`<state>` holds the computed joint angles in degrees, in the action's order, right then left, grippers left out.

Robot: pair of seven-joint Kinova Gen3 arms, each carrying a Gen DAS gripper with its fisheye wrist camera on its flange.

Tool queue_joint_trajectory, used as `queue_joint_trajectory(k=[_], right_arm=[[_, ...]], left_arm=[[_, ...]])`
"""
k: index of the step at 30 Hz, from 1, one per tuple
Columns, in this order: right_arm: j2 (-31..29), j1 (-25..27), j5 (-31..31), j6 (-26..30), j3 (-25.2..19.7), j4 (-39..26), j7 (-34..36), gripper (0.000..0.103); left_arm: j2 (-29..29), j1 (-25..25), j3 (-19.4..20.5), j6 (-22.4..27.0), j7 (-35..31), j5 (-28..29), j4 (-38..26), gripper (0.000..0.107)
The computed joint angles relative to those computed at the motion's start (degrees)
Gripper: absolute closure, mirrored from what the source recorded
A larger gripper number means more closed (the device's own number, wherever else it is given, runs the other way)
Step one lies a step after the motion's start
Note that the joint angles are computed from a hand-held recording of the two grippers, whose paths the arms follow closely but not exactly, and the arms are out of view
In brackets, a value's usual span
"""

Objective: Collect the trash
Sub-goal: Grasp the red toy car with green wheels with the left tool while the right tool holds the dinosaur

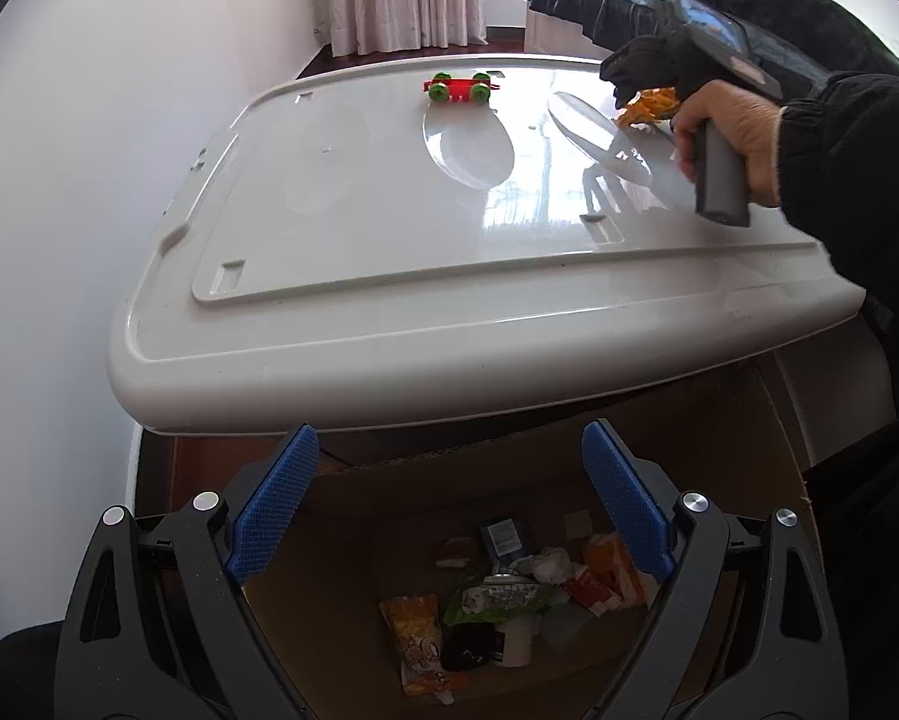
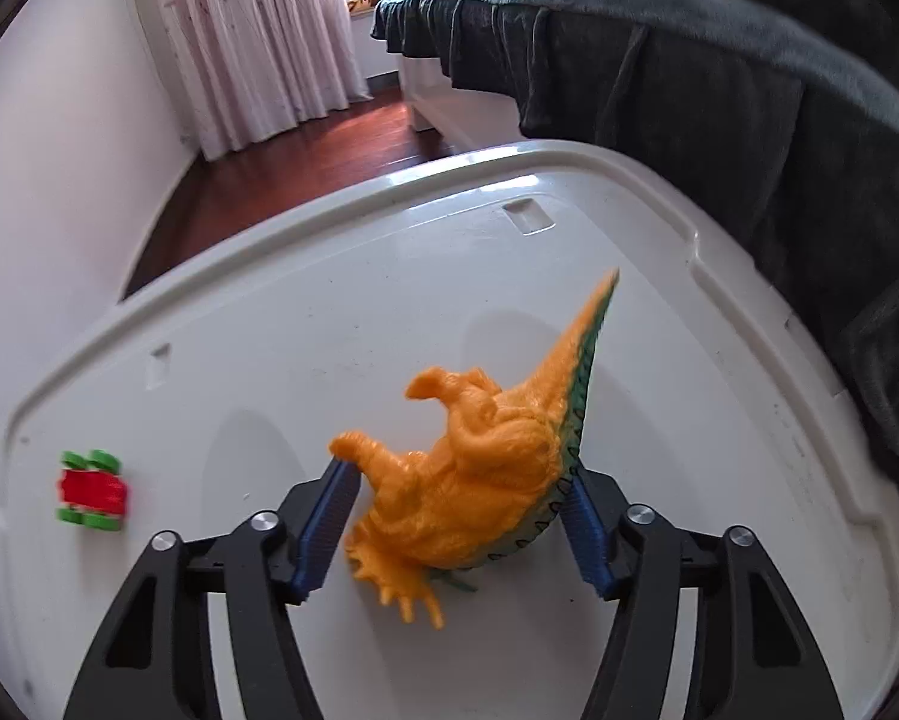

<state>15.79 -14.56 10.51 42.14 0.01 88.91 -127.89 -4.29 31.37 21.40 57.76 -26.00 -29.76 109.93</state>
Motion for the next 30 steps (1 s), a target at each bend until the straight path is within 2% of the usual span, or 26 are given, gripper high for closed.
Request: queue_joint_trajectory(k=[3, 6, 8, 11, 12, 14, 17, 20, 22, 25, 27, 29, 30], right_arm=[[-2.44, 1.4, -5.59, -1.37, 0.63, 2.8, 6.99, 0.044], [-6.68, 3.72, -9.3, -2.04, -0.96, 7.01, 13.98, 0.044], [-10.3, 1.35, -13.53, -1.6, 2.12, 9.3, 18.64, 0.044], [-18.09, -5.15, -20.52, 1.56, 10.08, 13.12, 25.63, 0.044], [-20.7, -6.27, -22.85, 1.8, 11.72, 14.79, 27.94, 0.043], [-24.35, -5.33, -27.51, 1.46, 12.36, 17.48, 32.42, 0.043], [-26.04, 2.03, -32.85, -0.47, 7.9, 19.84, 37.35, 0.043], [-24.56, 6.29, -39.76, 0.34, 7.54, 19.13, 42.03, 0.043], [-25.56, 9.29, -42.52, 1.22, 5.7, 19.47, 43.7, 0.043], [-26.58, 9.35, -43.13, 0.94, 5.83, 19.77, 45.32, 0.043], [-27.15, 9.29, -42.81, 0.74, 5.68, 19.81, 45.83, 0.043], [-27.71, 8.99, -44.07, 1.25, 6.75, 20.02, 47.26, 0.043], [-27.73, 8.73, -45.19, 1.45, 7.4, 20.02, 48.28, 0.043]], left_arm=[[1.19, 0.53, 0.28, 0.2, 0.17, -0.46, -0.32, 0.02], [2.03, 1.43, 0.13, 0.84, 0.7, -1.37, -0.35, 0.02], [1.74, 1.7, -0.45, 0.43, 0.46, -1.01, -0.04, 0.02], [0.71, 1.19, -1.11, 0.19, -0.26, -0.68, -0.27, 0.02], [0.39, 0.73, -1.41, 0.12, -0.82, -0.51, -0.65, 0.02], [0.04, -1.15, -2.05, -1.32, -2.75, 0.01, -1.75, 0.02], [3.54, -3.18, -4.45, -2.03, -8.62, 1.46, -7.04, 0.02], [9.73, -3.64, -7.27, -1.98, -12.01, 0.2, -14.29, 0.02], [14.56, -4.0, -9.32, -2.78, -13.79, -0.51, -19.6, 0.02], [20.54, -6.51, -11.32, -5.14, -18.9, 3.27, -26.91, 0.02], [23.43, -9.87, -10.17, -7.98, -23.37, 6.03, -29.99, 0.02], [26.7, -9.92, -11.35, -7.66, -27.68, 6.46, -33.75, 0.02], [27.99, -8.86, -13.4, -7.91, -29.12, 6.11, -34.94, 0.02]])
